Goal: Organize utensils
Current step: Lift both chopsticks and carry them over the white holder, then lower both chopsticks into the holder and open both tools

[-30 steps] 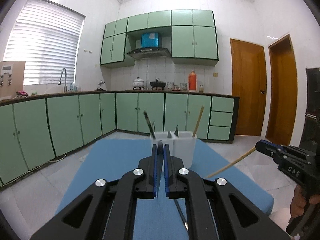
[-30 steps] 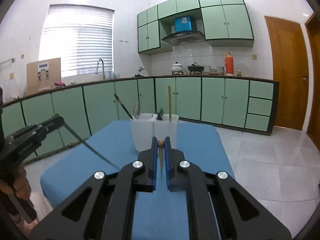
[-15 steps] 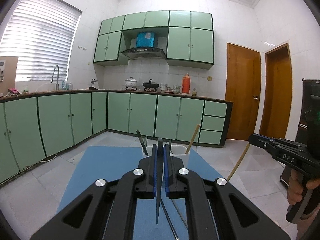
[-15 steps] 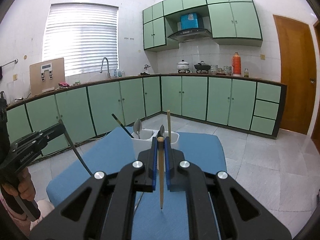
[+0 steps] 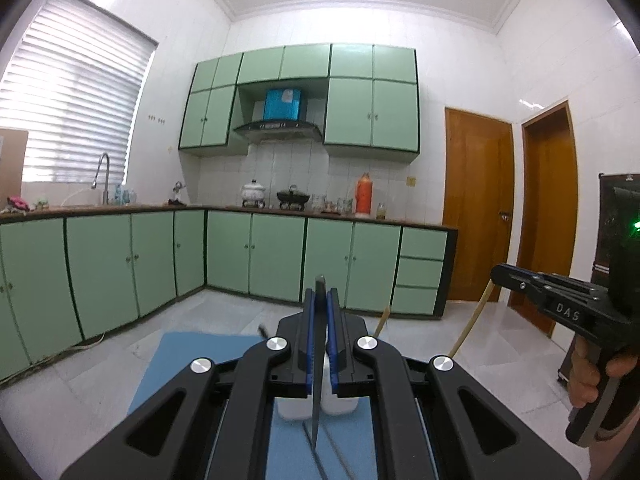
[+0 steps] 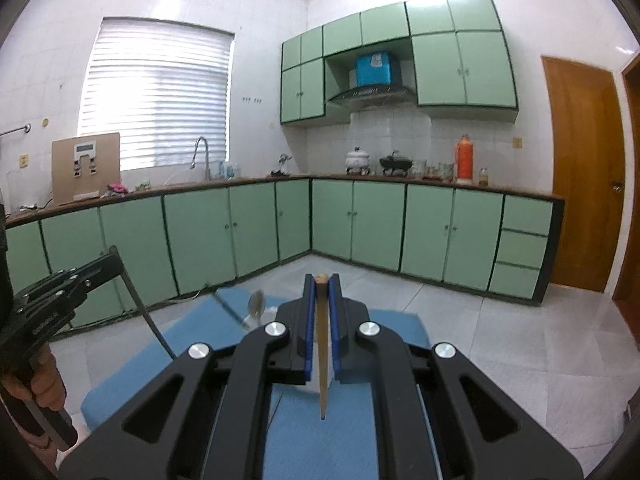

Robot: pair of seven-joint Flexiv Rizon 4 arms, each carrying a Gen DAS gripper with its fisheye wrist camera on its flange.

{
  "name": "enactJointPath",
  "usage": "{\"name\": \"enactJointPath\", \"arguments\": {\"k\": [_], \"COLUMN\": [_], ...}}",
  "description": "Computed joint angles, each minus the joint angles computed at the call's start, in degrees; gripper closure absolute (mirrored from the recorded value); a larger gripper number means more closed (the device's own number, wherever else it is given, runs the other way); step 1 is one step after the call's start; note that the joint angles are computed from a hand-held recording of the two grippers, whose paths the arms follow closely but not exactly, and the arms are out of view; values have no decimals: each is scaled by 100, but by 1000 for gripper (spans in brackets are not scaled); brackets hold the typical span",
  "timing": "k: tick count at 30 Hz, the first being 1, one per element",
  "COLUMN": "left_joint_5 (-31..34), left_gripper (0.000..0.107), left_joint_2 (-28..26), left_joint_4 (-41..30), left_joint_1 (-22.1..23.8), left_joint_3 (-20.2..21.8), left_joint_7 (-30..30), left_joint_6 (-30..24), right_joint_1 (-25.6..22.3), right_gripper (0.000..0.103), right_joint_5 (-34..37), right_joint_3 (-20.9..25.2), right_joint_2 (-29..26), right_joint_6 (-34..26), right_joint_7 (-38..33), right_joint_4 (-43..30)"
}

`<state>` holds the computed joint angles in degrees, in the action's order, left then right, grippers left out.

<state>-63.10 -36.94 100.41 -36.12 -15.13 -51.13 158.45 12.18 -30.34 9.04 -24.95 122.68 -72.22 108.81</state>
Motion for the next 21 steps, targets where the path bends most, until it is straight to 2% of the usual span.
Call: {"name": "enactJointPath", "arguments": {"k": [7,10,12,16,17,18,21], "left_joint_5": [335,471,508,487,454,387,219], "left_gripper": [101,101,101,101,101,101,101], "left_joint_2": [-224,-405,-525,-885,-968,-1118,-1442], "left_joint_4": [-898,-1396,-1701,-2422,-2570,-2807,-3267], "left_joint_1": [211,310,367,528,576,609,717], "left_joint_3": [116,171,186,181,165,163,87], "left_joint_7": [521,720,861,1175,1244,1361,1570], "left_joint_6": [-432,-575,-658,-814,-882,-929,-1065], "right_joint_1": [6,-176,-522,-923,-976,-1129,-1358], "right_gripper": [97,97,97,97,97,97,97], "right_joint_5": [-60,-422,-1066,-2152,-2346,-2675,-2967], "right_joint_3": [-25,171,560,1143,1280,1603,2381], "right_joint_2": [-365,-685,-1034,-1655,-1798,-2041,-2538], "right_joint_6": [-162,-349,-509,-918,-1046,-1272,-1864], "right_joint_7": [258,561,983,1665,1751,1832,1560], "right_joint_4": [-918,-1488,-1986,-2821,-2987,-3225,-3595]}}
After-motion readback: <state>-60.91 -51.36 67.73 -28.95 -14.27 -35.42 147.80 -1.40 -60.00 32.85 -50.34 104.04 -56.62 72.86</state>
